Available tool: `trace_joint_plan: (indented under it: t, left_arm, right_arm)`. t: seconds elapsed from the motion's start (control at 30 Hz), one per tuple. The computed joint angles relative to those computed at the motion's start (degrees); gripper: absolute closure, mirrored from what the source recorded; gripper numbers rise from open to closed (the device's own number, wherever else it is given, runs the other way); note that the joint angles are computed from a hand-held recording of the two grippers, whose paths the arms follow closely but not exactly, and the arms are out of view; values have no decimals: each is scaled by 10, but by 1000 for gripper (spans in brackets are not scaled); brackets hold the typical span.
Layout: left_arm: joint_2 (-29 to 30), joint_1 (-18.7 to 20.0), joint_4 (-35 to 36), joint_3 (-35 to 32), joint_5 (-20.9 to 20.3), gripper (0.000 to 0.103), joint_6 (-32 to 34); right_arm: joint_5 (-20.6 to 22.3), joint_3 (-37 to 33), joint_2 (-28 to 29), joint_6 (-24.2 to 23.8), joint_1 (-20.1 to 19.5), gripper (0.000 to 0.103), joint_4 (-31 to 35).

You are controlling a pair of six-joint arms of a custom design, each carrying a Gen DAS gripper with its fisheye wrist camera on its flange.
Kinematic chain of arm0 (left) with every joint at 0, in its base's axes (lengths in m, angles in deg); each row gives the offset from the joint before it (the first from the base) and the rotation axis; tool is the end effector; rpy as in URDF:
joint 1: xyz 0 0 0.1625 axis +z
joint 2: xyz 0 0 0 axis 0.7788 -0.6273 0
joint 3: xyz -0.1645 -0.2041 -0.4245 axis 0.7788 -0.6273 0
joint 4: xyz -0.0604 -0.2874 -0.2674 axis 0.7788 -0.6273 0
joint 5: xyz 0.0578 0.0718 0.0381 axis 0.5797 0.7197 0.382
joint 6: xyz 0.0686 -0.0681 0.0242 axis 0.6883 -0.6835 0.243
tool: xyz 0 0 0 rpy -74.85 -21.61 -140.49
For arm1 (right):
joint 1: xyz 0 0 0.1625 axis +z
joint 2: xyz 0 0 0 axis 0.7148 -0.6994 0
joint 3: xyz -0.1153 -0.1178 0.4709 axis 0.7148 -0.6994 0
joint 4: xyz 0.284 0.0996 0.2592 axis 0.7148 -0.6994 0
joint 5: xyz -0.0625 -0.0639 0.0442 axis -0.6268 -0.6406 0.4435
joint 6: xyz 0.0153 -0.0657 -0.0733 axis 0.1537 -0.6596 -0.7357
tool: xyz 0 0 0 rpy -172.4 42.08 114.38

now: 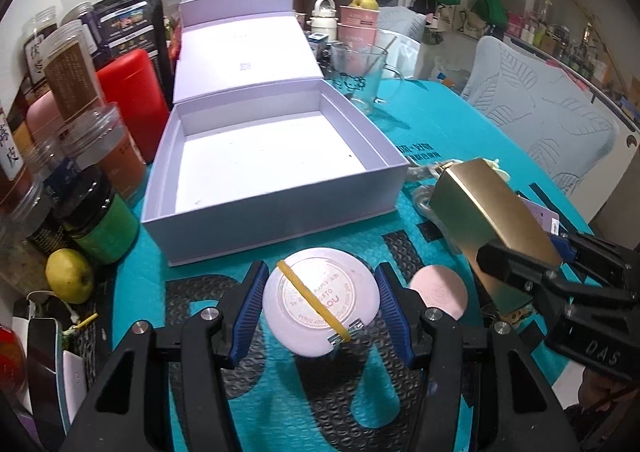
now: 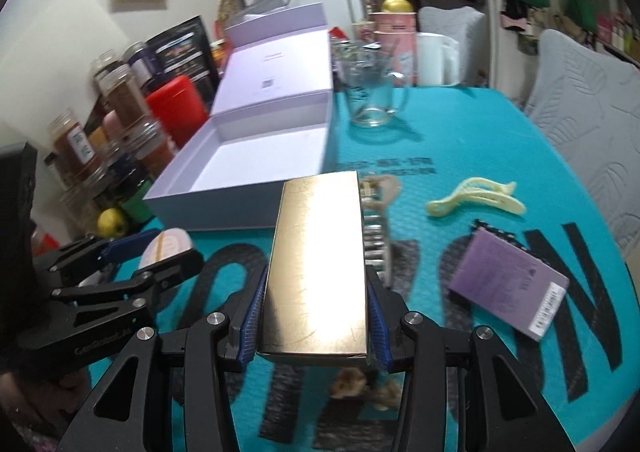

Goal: Organize rigid objects
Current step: 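Carry the white compact and gold box with both tools toward the lavender box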

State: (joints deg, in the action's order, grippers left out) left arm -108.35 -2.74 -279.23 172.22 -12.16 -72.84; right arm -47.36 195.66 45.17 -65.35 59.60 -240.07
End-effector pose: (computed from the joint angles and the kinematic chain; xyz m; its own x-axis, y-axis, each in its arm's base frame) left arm -0.0354 -0.3737 0.1698 -0.7259 -0.2078 -0.6556 0.3435 0.7164 -0.6073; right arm 0.2357 -0.4408 -0.0291 -0.6843 -0.6109 0.3981 -0.7225 0.6419 -0.2568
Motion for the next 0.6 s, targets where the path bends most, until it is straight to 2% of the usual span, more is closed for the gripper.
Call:
trace_joint_plan:
  t: [0.2, 0.3, 0.6]
  left_arm:
    - [-32, 8, 16, -8, 0, 49, 3]
    - [-42, 11, 29, -18, 15, 49, 9]
    - [-70, 29, 28, -52, 36, 48, 74]
  right_arm:
    - [21, -17, -8, -12, 10, 59, 51]
    - [27, -28, -13, -17, 16, 59, 74]
    - [49, -67, -27, -28, 28, 58, 146]
